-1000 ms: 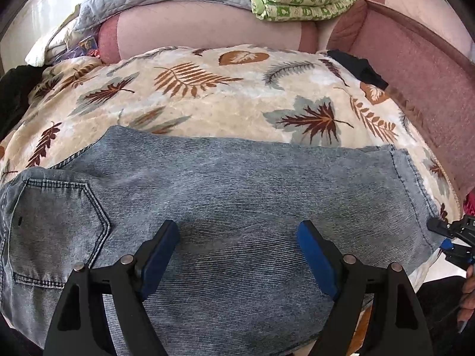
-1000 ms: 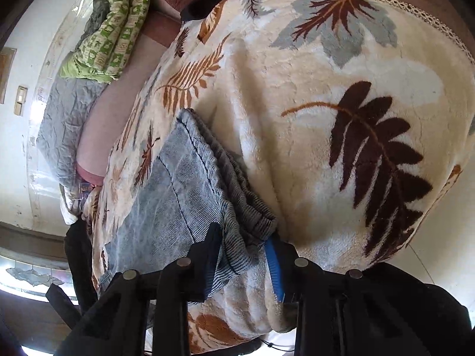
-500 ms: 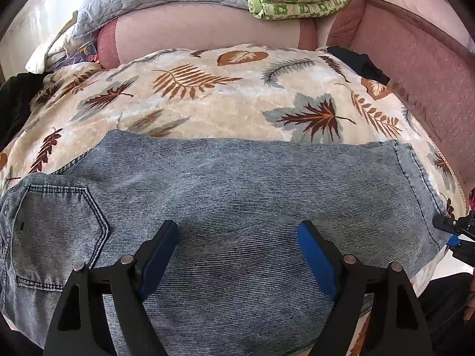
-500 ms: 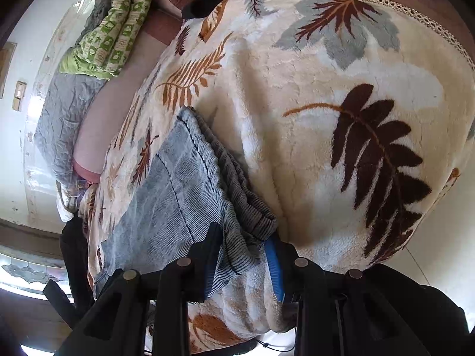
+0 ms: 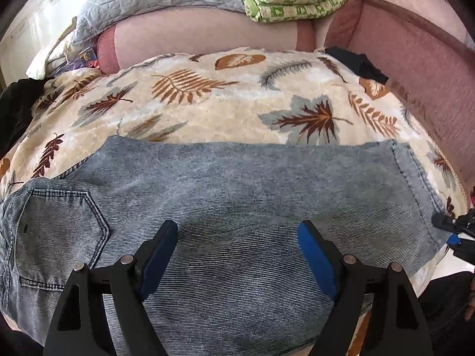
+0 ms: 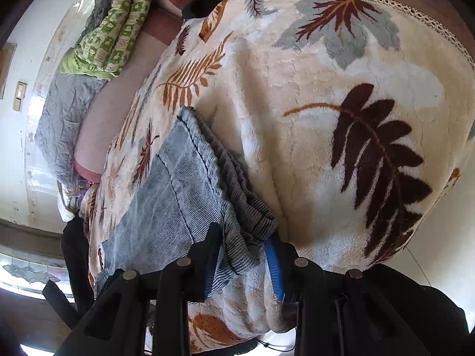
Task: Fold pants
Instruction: 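Lift the folded jeans edge with the right tool toward the left tool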
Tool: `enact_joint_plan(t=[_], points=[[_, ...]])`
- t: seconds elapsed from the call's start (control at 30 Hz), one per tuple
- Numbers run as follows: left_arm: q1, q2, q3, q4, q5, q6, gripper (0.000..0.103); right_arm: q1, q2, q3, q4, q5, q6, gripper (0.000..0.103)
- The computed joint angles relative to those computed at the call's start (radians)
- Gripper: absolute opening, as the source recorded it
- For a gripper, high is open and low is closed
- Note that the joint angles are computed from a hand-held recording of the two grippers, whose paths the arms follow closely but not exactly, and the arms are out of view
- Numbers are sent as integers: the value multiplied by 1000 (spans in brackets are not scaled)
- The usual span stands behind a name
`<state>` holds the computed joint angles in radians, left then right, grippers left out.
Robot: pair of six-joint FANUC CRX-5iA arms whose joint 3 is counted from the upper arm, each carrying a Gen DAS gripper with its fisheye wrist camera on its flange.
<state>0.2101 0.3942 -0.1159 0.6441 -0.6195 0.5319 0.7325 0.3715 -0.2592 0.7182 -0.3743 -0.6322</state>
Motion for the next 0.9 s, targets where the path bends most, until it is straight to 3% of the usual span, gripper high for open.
enact_joint_plan(t=[0.1,0.2,0.23,0.27,0.37,0.47,0.5,0.6,0.63,0.8,0.9], points=[[1,-14,-20,13,21,-20,83,8,8,26,-40,-31,55,32],[-21,27,73,-241,-14,147,84,18,18,72,-110,-88,146,28],[-33,35,74,-285,14,163,87,20,21,91,-136,-110,183,26],[-36,28,62,-278,37,157,87,22,23,102,-146,-126,202,26],[-33,35,106,-303,-25,209,85,30,34,149,-185,-187,269,25],[-18,6,49,-150,2,94,85,32,40,170,-202,-211,290,25],[-22,2,42,-148,19,85,85,33,43,181,-208,-224,302,25],[-55,70,145,-353,-47,229,89,36,53,211,-219,-255,334,24],[-62,57,128,-365,0,227,92,37,54,218,-219,-263,341,23],[-55,43,115,-340,-4,210,88,55,67,284,-175,-347,393,17],[-39,-21,-8,-140,90,42,87,66,85,336,-160,-397,434,16]])
